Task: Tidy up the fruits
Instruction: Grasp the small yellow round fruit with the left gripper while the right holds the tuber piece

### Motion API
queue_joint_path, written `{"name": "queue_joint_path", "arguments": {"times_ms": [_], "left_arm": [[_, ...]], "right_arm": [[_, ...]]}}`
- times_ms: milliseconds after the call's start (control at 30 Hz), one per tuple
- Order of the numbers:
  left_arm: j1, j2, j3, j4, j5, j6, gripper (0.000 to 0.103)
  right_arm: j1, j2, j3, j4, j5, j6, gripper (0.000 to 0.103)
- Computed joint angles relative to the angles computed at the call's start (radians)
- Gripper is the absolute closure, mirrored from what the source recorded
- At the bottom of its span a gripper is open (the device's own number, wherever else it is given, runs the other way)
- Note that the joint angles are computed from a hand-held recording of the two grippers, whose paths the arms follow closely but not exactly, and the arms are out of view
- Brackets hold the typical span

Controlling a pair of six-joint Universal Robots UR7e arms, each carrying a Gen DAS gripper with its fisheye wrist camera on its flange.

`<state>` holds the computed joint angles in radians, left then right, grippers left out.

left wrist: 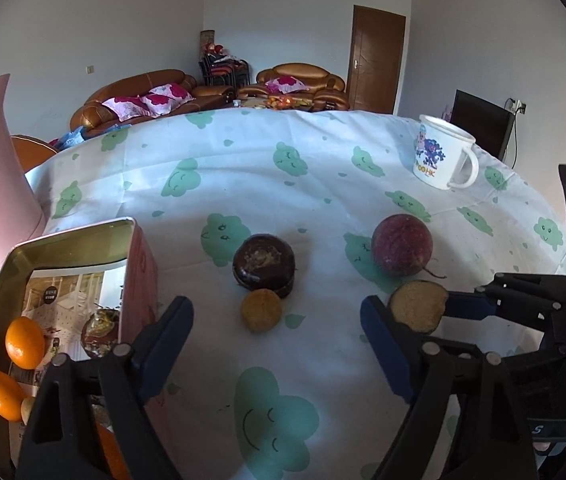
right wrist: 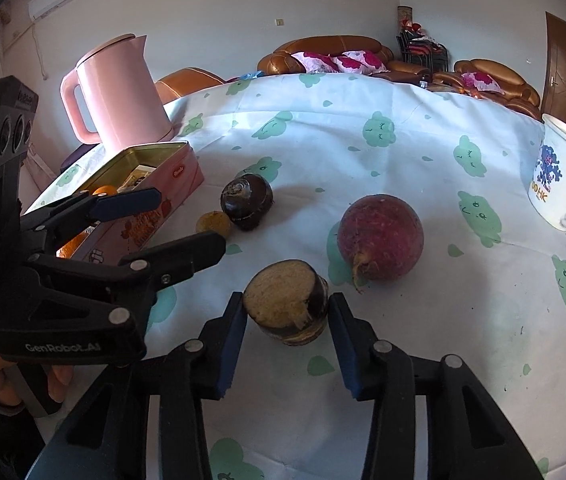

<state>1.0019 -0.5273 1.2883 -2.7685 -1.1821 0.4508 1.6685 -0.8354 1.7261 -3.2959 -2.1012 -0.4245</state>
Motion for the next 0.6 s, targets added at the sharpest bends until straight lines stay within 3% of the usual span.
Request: {"name": "queue_joint_path", "arguments": {"times_ms": [100, 233, 267, 333, 433, 600], "left_arm": [[0.001, 0.008, -0.022, 0.055, 0.005, -0.012, 0.03], [-0.009, 0.018, -0.022, 0.041, 0.043, 0.006, 0.032], [-0.012, 0.021, -0.02, 0.031, 0.057, 0.01, 0.035], [-0.017, 0.027, -0.024, 0.043, 0.066, 0.03, 0.053], [-0.029, 0.036, -0.017, 0.021, 0.098, 0.06, 0.054], [-0.014, 0.064, -0.099, 0.139, 0.113, -0.022, 0.052]], "right_arm": [[0.016, 0.018, 0.008, -0.092, -0.03, -0.056, 0.06], [0.012, 0.011, 0.031, -0.169, -0.009, -0.064, 0.06], [0.009, 0.006, 0.038, -0.182, 0.0, -0.06, 0.06], [0.005, -0.001, 0.048, -0.204, 0.02, -0.056, 0.06], [0.008, 0.0, 0.052, -0.224, 0.026, -0.07, 0.06], [0.011, 0.002, 0.052, -0.226, 0.029, -0.087, 0.06]]}}
